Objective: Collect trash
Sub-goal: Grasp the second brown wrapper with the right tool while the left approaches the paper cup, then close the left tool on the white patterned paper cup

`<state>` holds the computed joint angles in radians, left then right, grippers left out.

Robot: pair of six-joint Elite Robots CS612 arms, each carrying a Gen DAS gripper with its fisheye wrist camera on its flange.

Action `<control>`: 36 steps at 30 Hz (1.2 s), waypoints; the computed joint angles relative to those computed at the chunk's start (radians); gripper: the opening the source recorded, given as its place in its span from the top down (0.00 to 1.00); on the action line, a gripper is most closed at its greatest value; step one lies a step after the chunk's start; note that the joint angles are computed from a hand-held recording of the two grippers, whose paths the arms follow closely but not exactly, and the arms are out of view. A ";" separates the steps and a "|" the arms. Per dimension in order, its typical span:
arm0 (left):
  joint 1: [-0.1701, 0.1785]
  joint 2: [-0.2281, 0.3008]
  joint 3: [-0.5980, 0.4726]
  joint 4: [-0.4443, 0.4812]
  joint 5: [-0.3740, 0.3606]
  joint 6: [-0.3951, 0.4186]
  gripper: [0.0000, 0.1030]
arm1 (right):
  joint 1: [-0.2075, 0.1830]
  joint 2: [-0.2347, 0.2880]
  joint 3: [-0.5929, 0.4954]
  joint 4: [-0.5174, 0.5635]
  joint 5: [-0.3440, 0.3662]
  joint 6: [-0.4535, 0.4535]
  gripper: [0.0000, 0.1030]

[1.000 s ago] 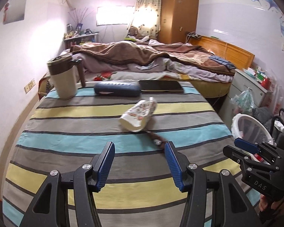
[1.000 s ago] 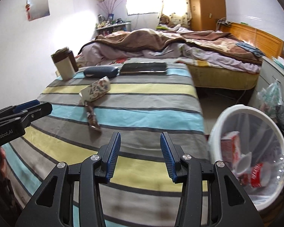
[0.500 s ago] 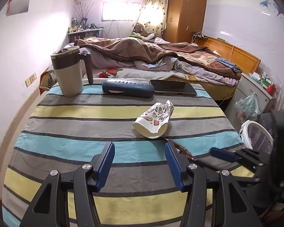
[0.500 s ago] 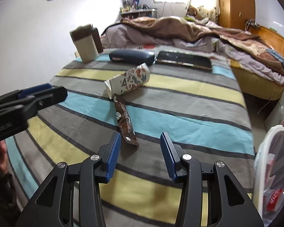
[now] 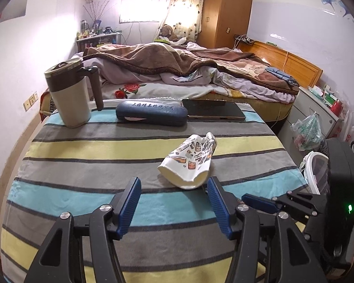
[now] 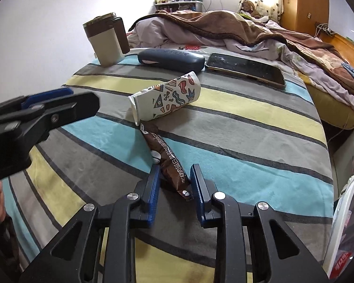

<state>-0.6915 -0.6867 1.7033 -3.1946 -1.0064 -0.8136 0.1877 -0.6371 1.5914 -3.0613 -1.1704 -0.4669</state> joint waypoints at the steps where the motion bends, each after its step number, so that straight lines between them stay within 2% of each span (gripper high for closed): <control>1: 0.004 0.003 -0.007 -0.002 -0.011 0.005 0.42 | -0.001 0.000 0.001 -0.003 -0.002 0.000 0.73; 6: 0.014 0.016 -0.037 0.015 -0.024 0.046 0.41 | -0.003 -0.001 0.006 -0.016 -0.021 0.016 0.75; 9: 0.020 0.026 -0.057 0.015 -0.042 0.081 0.36 | -0.006 0.001 0.003 -0.031 -0.058 0.063 0.76; 12: 0.022 0.035 -0.073 0.007 -0.050 0.120 0.36 | -0.008 0.007 0.002 -0.064 -0.098 0.106 0.76; 16: 0.032 0.051 -0.112 0.041 -0.076 0.167 0.36 | -0.016 0.012 -0.005 -0.071 -0.096 0.147 0.76; 19: 0.050 0.062 -0.146 0.121 -0.113 0.148 0.36 | -0.019 0.014 -0.007 -0.074 -0.084 0.155 0.76; 21: 0.058 0.070 -0.157 0.128 -0.133 0.140 0.36 | -0.020 0.015 -0.006 -0.080 -0.078 0.157 0.76; 24: 0.059 0.079 -0.168 0.136 -0.116 0.157 0.36 | -0.024 0.017 -0.008 -0.074 -0.066 0.164 0.76; 28: 0.075 0.094 -0.189 0.135 -0.172 0.157 0.36 | -0.026 0.015 -0.003 -0.084 -0.065 0.163 0.76; 31: 0.077 0.103 -0.202 0.155 -0.162 0.147 0.36 | -0.026 0.015 0.001 -0.097 -0.069 0.163 0.76; 36: 0.073 0.113 -0.206 0.134 -0.151 0.154 0.36 | -0.030 0.016 0.002 -0.099 -0.066 0.177 0.76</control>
